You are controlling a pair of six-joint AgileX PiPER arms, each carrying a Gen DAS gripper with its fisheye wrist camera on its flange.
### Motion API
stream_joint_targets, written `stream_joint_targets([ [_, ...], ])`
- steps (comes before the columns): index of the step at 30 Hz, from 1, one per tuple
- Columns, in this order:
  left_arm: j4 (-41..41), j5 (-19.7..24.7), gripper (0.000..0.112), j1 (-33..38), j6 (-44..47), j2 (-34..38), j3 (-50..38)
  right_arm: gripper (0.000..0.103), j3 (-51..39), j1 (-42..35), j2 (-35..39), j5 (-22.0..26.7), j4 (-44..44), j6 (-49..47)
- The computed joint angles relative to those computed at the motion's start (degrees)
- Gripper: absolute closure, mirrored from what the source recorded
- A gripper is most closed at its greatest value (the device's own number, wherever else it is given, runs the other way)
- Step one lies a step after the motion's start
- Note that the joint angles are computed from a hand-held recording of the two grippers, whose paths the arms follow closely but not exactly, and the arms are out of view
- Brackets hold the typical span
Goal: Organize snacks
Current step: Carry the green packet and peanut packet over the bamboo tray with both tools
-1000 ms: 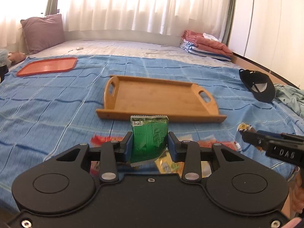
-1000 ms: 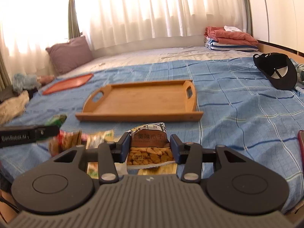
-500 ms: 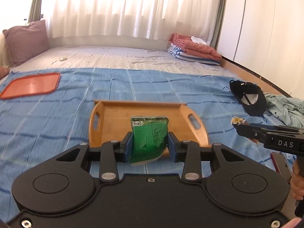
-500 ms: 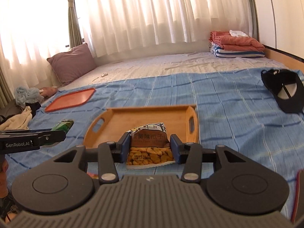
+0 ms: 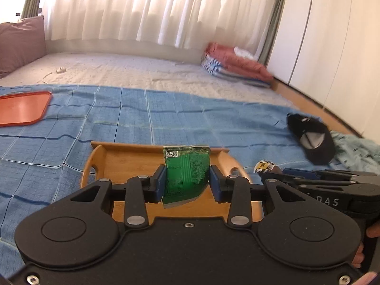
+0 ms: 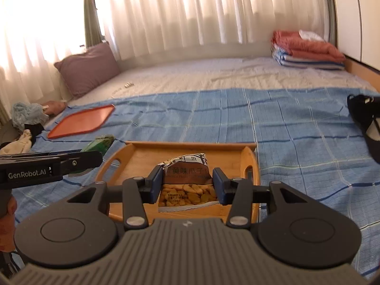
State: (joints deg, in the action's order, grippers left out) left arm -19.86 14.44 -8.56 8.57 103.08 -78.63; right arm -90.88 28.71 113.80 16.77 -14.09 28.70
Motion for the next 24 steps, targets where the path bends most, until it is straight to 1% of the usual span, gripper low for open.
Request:
stream_joint_targets([
  [2, 6.16, 1.54, 0.076, 0.22, -6.02, 4.68, -4.12, 0.053, -5.04, -1.02, 3.97, 2.98, 5.74, -4.59],
  [3, 7.9, 2.93, 0.076, 0.38, -8.23, 6.83, -6.43, 0.053, -6.9, -1.45, 5.61, 4.17, 7.47, -5.57],
  [5, 7.32, 5.08, 0.076, 0.92, -8.53, 10.79, -9.94, 0.053, -11.27, -2.33, 9.42, 6.65, 10.7, -7.27],
  [6, 8.46, 6.24, 0.076, 0.96, -9.78, 12.78, -12.09, 0.053, -13.37, -2.7, 11.25, 7.85, 11.93, -7.86],
  [8, 11.47, 6.9, 0.076, 0.57, -12.24, 15.92, -14.73, 0.053, -17.02, -3.22, 14.53, 9.77, 13.55, -8.76],
  [10, 12.42, 7.74, 0.076, 0.43, -13.08, 18.75, -17.34, 0.053, -21.03, -3.53, 17.9, 12.15, 14.18, -8.38],
  [14, 14.83, 11.04, 0.076, -0.05, -15.33, 24.39, -23.38, 0.053, -27.27, -4.59, 23.47, 16.0, 18.7, -10.25],
  [16, 15.32, 12.0, 0.076, -0.15, -15.84, 26.31, -25.36, 0.053, -29.86, -4.62, 25.57, 17.58, 18.59, -10.46],
  [20, 16.34, 14.1, 0.076, -0.43, -16.56, 28.98, -28.43, 0.053, -31.34, -3.79, 27.18, 18.77, 15.69, -10.55],
  [24, 18.18, 14.59, 0.076, -1.0, -17.24, 30.16, -29.55, 0.053, -32.32, -3.67, 28.24, 19.24, 15.03, -10.53],
])
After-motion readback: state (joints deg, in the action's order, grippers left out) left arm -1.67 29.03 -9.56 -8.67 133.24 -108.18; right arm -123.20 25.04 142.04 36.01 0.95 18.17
